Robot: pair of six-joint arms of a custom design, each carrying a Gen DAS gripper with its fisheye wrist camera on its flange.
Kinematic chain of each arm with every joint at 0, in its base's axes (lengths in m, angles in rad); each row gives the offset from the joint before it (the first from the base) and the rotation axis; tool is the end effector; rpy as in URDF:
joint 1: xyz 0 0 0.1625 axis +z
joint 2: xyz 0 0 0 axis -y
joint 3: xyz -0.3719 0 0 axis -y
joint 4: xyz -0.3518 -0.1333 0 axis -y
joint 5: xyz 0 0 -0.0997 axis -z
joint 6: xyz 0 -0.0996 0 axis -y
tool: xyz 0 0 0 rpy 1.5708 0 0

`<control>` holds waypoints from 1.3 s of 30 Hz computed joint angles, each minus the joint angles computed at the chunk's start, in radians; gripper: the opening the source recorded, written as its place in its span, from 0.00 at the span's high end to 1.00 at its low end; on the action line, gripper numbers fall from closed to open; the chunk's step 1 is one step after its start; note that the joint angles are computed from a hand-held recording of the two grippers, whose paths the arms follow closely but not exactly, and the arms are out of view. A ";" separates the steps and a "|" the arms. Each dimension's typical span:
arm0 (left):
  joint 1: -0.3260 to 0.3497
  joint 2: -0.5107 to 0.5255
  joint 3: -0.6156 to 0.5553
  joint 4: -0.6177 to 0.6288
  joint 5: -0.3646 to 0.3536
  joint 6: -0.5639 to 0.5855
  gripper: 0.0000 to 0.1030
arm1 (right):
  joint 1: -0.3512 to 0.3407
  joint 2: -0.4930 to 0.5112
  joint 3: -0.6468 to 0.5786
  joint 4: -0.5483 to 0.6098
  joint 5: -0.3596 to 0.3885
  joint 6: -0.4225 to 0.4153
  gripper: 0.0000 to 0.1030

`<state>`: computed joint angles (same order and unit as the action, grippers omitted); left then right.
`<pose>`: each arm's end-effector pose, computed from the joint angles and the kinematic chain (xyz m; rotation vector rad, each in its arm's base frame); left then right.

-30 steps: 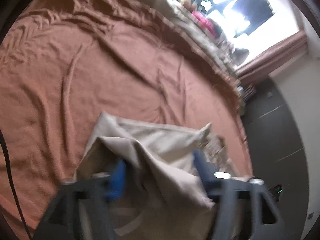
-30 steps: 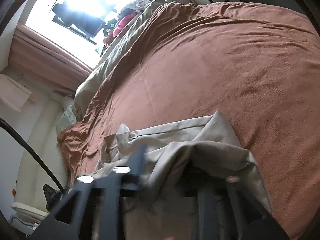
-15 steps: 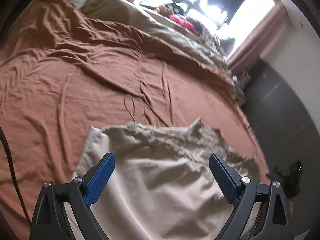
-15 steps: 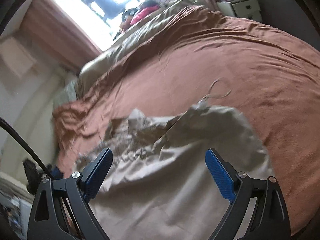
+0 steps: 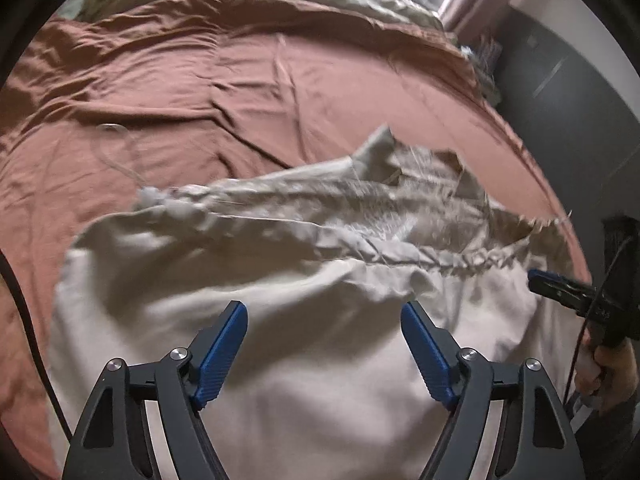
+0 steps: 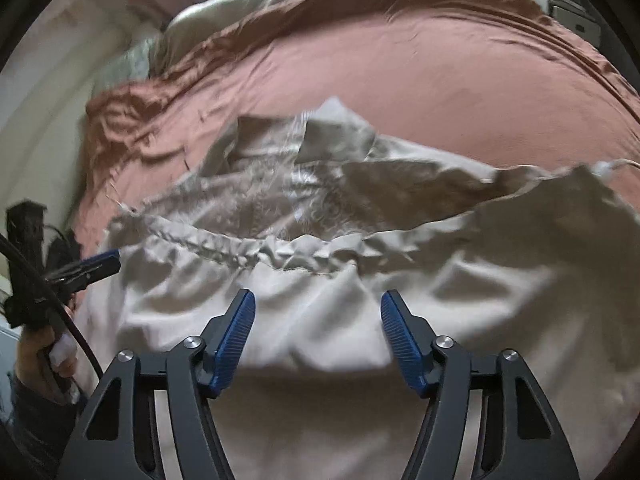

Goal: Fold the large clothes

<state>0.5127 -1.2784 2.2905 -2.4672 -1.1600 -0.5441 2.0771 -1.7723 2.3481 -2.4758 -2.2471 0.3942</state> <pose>-0.2481 -0.3383 0.1181 0.7333 2.6592 -0.3015 0.2270 -0.2630 0.2940 -0.0059 -2.5682 0.7758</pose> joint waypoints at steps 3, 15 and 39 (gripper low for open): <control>0.008 0.074 -0.033 0.024 0.008 0.024 0.22 | -0.033 0.084 -0.023 0.001 -0.034 -0.027 0.43; -0.022 0.124 -0.041 0.000 0.093 0.051 0.99 | -0.041 0.119 0.027 -0.195 -0.143 -0.149 0.97; 0.090 0.216 -0.092 -0.133 0.046 0.069 0.97 | -0.102 0.251 0.025 -0.431 -0.135 -0.194 0.97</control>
